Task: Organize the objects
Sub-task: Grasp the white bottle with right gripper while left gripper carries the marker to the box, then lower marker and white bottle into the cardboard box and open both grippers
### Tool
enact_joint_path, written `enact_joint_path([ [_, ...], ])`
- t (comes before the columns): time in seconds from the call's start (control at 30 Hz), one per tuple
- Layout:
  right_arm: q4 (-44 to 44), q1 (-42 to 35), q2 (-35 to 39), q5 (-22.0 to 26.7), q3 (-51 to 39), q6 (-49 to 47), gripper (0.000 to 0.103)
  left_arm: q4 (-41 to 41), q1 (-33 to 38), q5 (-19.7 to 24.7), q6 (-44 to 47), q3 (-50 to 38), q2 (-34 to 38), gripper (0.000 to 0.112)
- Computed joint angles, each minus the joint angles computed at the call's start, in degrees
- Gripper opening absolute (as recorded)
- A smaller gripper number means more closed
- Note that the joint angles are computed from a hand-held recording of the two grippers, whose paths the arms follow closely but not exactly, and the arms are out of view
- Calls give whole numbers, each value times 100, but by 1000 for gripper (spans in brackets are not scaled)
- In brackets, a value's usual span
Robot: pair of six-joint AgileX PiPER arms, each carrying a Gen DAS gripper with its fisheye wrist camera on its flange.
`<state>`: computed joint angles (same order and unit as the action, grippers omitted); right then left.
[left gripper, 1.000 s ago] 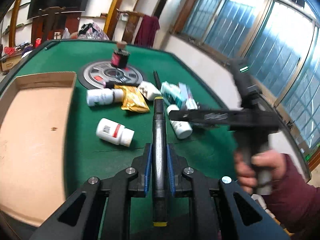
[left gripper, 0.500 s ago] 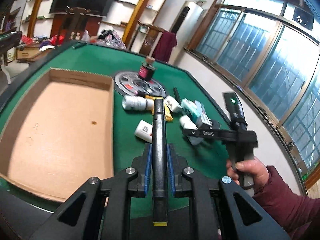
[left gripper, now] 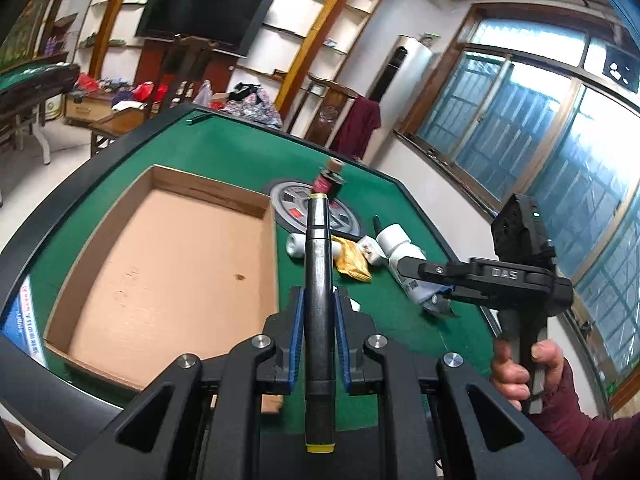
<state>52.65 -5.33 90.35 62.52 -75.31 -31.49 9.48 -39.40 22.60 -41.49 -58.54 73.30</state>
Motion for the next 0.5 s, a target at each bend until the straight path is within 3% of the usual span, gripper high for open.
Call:
enact_joint_path([
  [0.1, 74, 394, 402, 256, -597, 409, 38, -720, 429, 115, 862, -292, 245, 14],
  [0.27, -545, 1053, 912, 34, -1566, 1340, 38, -2477, 1139, 312, 2709, -953, 1076, 14],
  [0.4, -1024, 1354, 1565, 41, -2405, 2094, 38, -3485, 1644, 612, 3728, -1512, 1912, 14],
  [0.5, -1245, 1521, 2194, 244, -3134, 2619, 38, -3876, 1970, 889, 4012, -1953, 2432, 14],
])
